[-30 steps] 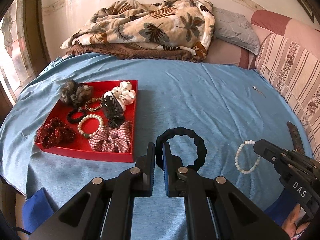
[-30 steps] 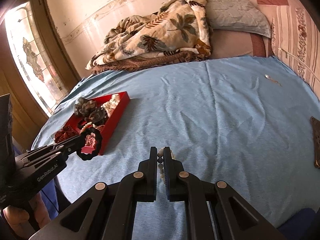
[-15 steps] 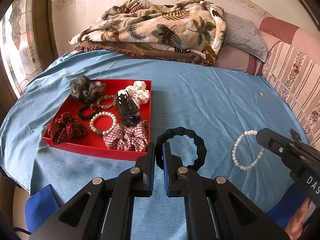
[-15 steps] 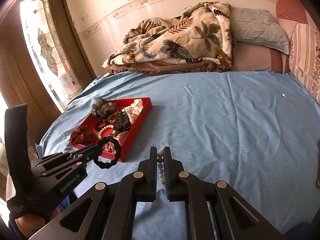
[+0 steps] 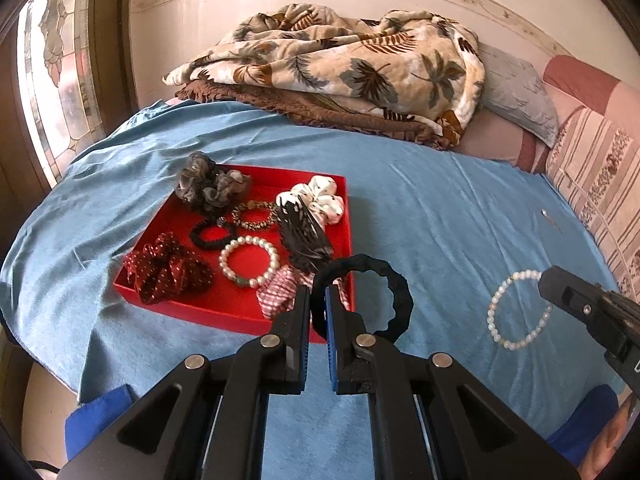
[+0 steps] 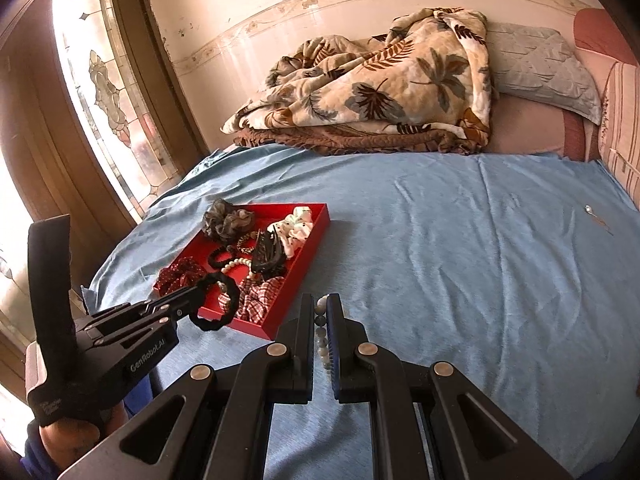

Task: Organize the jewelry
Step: 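Carry the black hair tie and white bead bracelet over the red tray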

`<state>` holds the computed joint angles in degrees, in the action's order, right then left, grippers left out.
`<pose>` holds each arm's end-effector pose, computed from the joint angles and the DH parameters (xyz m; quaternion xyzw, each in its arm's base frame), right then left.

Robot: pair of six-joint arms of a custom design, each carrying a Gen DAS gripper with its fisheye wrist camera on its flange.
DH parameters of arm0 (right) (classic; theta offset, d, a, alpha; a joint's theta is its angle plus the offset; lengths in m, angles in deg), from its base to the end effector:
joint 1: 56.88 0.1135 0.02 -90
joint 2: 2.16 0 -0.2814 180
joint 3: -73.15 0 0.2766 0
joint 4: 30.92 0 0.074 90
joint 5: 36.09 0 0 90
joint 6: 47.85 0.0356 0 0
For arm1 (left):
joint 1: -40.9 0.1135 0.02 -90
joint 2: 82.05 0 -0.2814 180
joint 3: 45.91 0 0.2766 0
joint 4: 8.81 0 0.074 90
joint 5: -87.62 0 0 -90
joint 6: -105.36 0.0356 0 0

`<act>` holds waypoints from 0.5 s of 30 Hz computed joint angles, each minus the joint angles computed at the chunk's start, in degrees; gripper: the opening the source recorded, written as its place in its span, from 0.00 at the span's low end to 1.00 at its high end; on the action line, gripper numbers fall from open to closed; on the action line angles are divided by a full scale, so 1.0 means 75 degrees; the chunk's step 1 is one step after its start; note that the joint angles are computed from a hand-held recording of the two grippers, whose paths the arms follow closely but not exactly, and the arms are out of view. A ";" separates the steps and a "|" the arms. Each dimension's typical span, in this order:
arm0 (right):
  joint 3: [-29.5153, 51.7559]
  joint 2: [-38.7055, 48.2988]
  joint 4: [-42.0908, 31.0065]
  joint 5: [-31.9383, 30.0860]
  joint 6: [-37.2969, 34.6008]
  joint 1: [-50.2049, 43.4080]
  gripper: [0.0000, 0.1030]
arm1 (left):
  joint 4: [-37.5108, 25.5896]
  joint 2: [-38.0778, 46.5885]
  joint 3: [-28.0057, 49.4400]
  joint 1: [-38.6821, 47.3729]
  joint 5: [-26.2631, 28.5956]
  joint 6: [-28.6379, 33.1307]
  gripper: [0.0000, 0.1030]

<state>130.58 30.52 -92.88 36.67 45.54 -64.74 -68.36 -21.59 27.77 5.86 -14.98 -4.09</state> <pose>0.1207 -0.0060 0.3159 0.0205 0.8879 0.1170 0.4444 0.1892 -0.1232 0.3429 0.0847 0.9197 -0.0787 0.3753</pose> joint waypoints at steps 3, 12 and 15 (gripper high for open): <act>0.0057 0.0097 0.0093 0.0308 0.0149 0.0383 0.07 | 0.0119 0.0048 0.0051 0.0581 0.0493 0.0218 0.07; 0.0203 0.0624 0.0534 0.1126 0.0566 0.1489 0.07 | 0.0435 0.0510 0.0438 0.2516 0.1945 0.0862 0.07; 0.0239 0.0900 0.0757 0.1253 0.0669 0.1739 0.07 | 0.0547 0.0777 0.0652 0.2989 0.2125 0.1075 0.07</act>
